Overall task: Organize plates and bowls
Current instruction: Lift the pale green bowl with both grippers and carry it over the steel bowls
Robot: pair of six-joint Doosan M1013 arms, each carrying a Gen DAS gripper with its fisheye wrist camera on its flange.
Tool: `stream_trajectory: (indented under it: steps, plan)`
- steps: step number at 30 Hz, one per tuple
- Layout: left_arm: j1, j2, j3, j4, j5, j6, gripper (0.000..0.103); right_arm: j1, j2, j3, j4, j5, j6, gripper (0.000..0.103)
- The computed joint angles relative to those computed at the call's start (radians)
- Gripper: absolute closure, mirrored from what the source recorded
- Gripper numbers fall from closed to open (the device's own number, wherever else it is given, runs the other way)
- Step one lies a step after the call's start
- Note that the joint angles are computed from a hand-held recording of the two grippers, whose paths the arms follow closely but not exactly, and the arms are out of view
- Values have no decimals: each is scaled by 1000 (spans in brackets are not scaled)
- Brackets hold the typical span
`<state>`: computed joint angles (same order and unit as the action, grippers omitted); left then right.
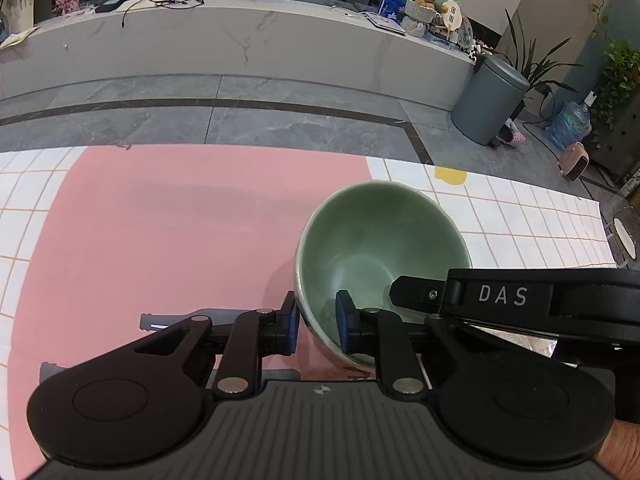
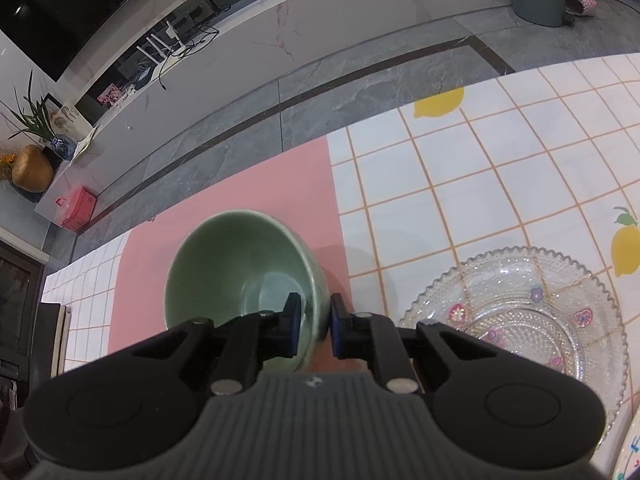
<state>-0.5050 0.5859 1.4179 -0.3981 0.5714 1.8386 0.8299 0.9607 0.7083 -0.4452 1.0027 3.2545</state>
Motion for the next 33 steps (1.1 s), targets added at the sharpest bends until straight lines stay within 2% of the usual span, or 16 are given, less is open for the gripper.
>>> stream_trajectory:
  steps: [9, 13, 24, 33]
  plan:
    - [-7, -56, 34, 20, -13, -9, 83, 29, -38, 11, -70, 33, 36, 90]
    - [-17, -98, 69, 36, -28, -11, 83, 49, -74, 48, -102, 33, 69, 90]
    - [-41, -211, 177, 71, -75, -51, 82, 116, -132, 85, -167, 74, 119, 90]
    - [-76, -294, 259, 134, -103, -99, 82, 176, -186, 148, -227, 86, 216, 90]
